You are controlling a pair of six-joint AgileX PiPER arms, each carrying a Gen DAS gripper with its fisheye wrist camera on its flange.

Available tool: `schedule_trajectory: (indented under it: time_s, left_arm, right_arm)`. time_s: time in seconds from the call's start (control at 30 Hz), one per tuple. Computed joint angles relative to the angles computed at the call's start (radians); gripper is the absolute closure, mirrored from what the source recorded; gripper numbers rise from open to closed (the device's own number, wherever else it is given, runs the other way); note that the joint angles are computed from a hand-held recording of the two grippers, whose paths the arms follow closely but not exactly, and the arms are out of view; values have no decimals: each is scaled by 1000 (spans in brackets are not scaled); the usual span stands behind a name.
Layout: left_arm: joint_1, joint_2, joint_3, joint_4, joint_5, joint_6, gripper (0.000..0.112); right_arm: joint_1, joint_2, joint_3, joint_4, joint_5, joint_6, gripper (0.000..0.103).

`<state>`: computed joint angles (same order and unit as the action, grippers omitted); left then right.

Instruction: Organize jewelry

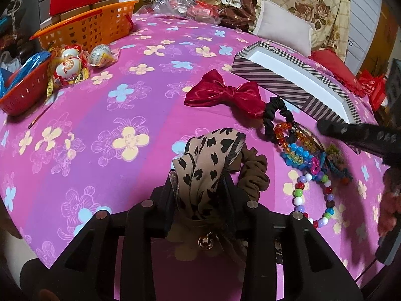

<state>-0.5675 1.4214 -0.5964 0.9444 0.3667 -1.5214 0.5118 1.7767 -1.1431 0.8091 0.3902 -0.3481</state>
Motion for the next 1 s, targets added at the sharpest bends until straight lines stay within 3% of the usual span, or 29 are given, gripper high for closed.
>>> schedule_trajectory:
  time_s: [0.17,0.23,0.27,0.3,0.33,0.4,0.5,0.6,0.77,1.0]
  left_arm:
    - [-1,5,-3,12,2,-13,79]
    - [-1,5,-2,14,1,-15,79]
    - [1,5,-1,14,-1,-14,79]
    - [1,5,-1,14,-1,-14,79]
    - [1,5,-1,14,-2,-15,79]
    - [-1,6,-2,15,1,-15,79]
    - [1,5,-2,15,3,-10,79]
    - [2,2,1,15,-1,-9,79]
    - [4,2,1,15,-2,-7,79]
    - [25,-14,16,7,-34,-4,79]
  right_arm:
    - [14,-9,-13,-135,7,121,100]
    - [5,10,-26,-97,28,107,82]
    - [7,23,-33,-76,34,97,61]
    - [12,31,-37,-81,32,102,53]
    - [16,38,-42,-91,34,107,53]
    - [32,65,-67,-150,36,161,58]
    - [37,103,-100,-160,61,161,82]
    - [35,96,-76,-131,30,141,100]
    - [-7,16,10,80,5,-44,101]
    - [-43,-108,77,200,3,-147,101]
